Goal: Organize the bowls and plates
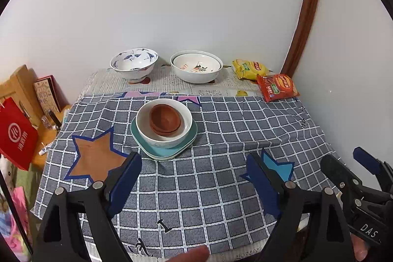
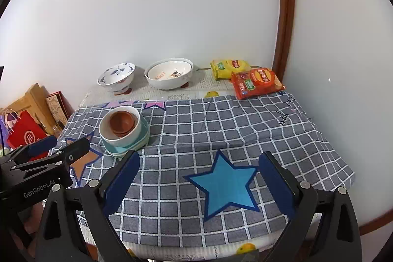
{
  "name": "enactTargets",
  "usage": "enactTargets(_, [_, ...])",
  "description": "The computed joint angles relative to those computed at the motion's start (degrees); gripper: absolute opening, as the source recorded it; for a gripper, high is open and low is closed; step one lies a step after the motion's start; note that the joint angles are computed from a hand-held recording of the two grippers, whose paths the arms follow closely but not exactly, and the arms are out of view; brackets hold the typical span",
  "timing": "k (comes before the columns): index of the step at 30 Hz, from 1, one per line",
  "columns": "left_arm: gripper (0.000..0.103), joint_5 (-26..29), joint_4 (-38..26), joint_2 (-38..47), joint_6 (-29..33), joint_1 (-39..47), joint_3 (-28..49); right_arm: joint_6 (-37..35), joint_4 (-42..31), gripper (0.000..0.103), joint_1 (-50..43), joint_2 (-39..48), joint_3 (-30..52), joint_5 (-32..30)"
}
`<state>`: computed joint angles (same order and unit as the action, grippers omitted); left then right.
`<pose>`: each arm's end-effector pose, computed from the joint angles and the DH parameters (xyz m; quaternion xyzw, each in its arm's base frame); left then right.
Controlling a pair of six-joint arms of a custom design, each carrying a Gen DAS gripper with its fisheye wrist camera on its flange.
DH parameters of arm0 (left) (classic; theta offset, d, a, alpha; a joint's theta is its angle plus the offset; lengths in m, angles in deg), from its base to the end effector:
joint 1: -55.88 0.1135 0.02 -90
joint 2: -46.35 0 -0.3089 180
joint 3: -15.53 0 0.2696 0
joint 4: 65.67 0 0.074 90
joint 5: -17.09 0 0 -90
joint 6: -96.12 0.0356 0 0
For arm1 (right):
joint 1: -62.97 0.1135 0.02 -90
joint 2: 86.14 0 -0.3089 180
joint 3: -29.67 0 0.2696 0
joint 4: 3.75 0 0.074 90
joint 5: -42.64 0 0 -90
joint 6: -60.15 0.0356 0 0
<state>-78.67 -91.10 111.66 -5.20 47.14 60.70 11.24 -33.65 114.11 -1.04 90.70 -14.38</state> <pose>0.2187 -0.0300 0.2232 -0.0398 0.9239 -0.0200 0.3799 0.2039 0.2221 0.2273 0.0076 0.9160 0.0266 0.4001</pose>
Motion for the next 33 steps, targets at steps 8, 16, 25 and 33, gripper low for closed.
enactTargets(8, [0.089,-2.63,-1.90,-1.34,-0.76,-2.60,0.24,1.82,-2.04,0.096,0.78,-0.99,-0.12,1.40])
enactTargets(16, [0.089,-3.06,-2.14,-2.61,-0.26,-2.63,0.20,2.57,-2.34,0.096,0.67,-1.39,-0.33,1.11])
enactTargets(25, [0.089,-2.45,-2.30,-2.98,0.11,-2.10,0.17,2.86,-2.86,0.097,0.58,-1.79,-0.30,1.24])
enactTargets(33, [0.089,-2.14,-2.47,-3.28,0.27,-2.03,0.25,3.16,-3.27,0.096,1.38,-1.55,0.31,1.65])
